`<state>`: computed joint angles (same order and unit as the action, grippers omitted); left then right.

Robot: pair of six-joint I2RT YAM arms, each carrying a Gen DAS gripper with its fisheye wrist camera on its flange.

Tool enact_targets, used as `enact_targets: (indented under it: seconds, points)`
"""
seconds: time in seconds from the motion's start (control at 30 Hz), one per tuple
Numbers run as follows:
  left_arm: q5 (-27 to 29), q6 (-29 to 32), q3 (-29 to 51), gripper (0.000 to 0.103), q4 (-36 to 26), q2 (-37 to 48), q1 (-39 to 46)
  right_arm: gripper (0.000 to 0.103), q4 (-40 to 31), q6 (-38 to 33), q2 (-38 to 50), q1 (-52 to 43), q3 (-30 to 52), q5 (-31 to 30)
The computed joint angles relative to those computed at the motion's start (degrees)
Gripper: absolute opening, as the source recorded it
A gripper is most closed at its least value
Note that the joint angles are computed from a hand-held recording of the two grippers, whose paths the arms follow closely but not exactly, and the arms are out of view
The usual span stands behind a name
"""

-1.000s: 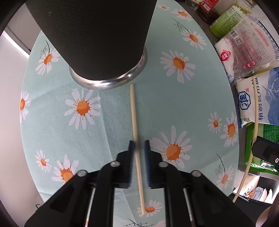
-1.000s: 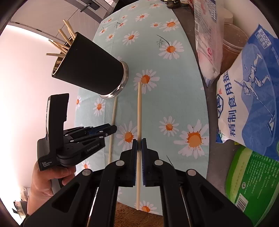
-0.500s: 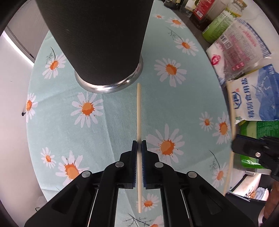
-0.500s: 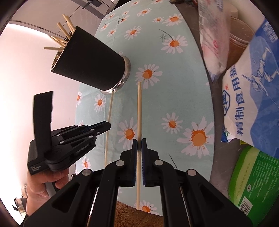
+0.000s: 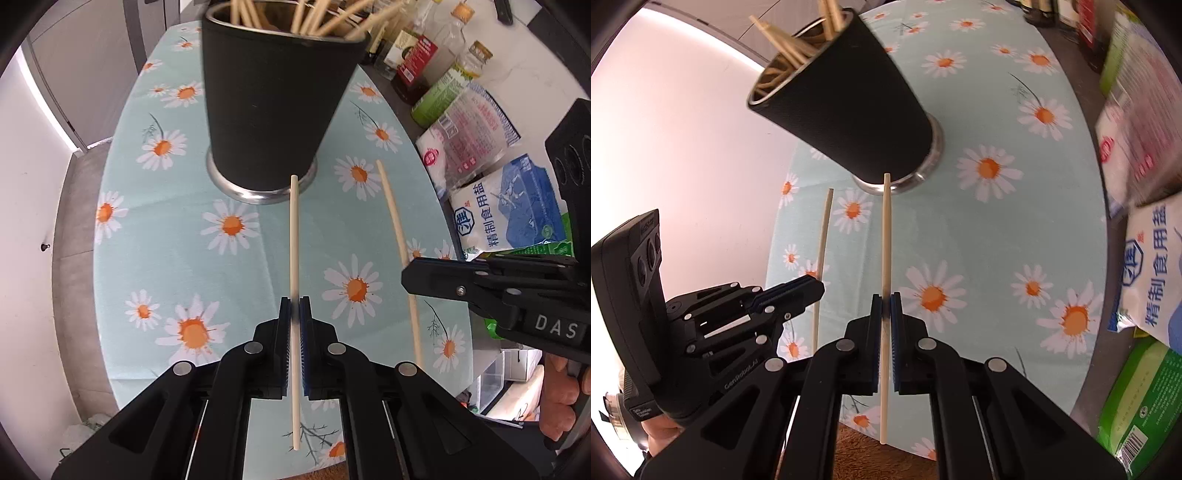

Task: Organize utensils
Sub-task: 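Raise both held chopsticks upright over the black holder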

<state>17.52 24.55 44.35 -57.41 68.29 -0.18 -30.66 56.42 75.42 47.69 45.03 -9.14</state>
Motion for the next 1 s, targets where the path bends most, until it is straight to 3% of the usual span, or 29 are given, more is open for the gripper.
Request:
enact_targets:
  seconds: [0.2, 0.4, 0.7, 1.0]
  points:
    - [4.0, 9.2, 4.4, 0.004, -4.2, 1.9, 9.9, 0.006, -1.5, -0.1, 4.7, 1.9, 7.2, 2.7]
    - [8.9, 14.6, 9.9, 0.004, -8.3, 4.2, 14.4, 0.006, -3.7, 0.4, 7.4, 3.4, 13.9, 7.1]
    - [16.6, 17.7, 21.0, 0.004, -11.7, 9.4, 16.2, 0.006, -6.3, -1.3, 8.0, 3.1, 21.8, 16.2]
    - [25.2, 19.3, 29.3, 0.004, -11.7, 14.3, 15.8, 0.006, -3.8, -1.5, 7.5, 1.8, 24.0, 21.9]
